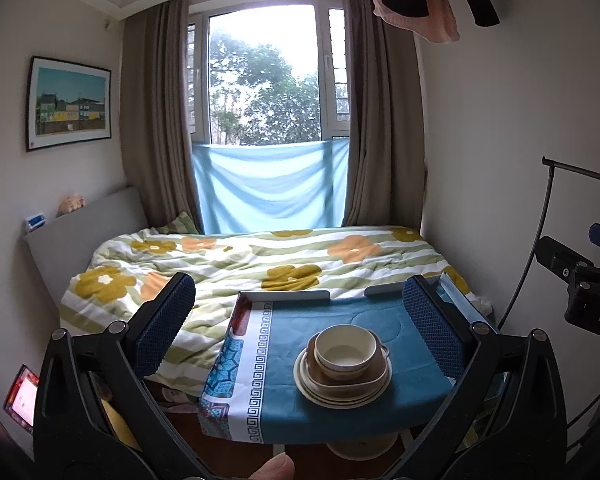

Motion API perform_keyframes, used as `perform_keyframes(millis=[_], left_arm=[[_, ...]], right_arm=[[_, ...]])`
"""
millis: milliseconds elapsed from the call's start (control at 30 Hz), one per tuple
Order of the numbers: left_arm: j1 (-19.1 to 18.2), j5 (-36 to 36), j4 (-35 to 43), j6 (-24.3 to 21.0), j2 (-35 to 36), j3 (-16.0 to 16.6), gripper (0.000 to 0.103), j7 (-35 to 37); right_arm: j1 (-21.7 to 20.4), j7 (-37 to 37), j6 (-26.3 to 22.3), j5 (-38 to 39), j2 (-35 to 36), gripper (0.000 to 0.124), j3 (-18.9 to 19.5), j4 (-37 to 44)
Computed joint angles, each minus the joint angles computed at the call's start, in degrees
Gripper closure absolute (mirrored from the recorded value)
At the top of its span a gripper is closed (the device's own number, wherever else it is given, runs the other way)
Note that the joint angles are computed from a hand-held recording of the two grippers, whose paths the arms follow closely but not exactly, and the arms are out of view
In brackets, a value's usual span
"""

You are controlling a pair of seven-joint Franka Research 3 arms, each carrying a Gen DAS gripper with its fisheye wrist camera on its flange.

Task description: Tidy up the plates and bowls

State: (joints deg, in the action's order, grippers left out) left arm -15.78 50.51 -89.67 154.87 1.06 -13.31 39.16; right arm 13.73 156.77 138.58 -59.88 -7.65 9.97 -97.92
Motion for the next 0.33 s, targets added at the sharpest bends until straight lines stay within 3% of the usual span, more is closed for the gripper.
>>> perform_keyframes(millis=[333], left_arm=[[0.22,0.73,-0.24,0.86,-0.14,0.09,0.0,-1.42]], right_arm=[[-0.01,-0.11,0.29,0.1,0.06,0.022,-0.1,-0.13]])
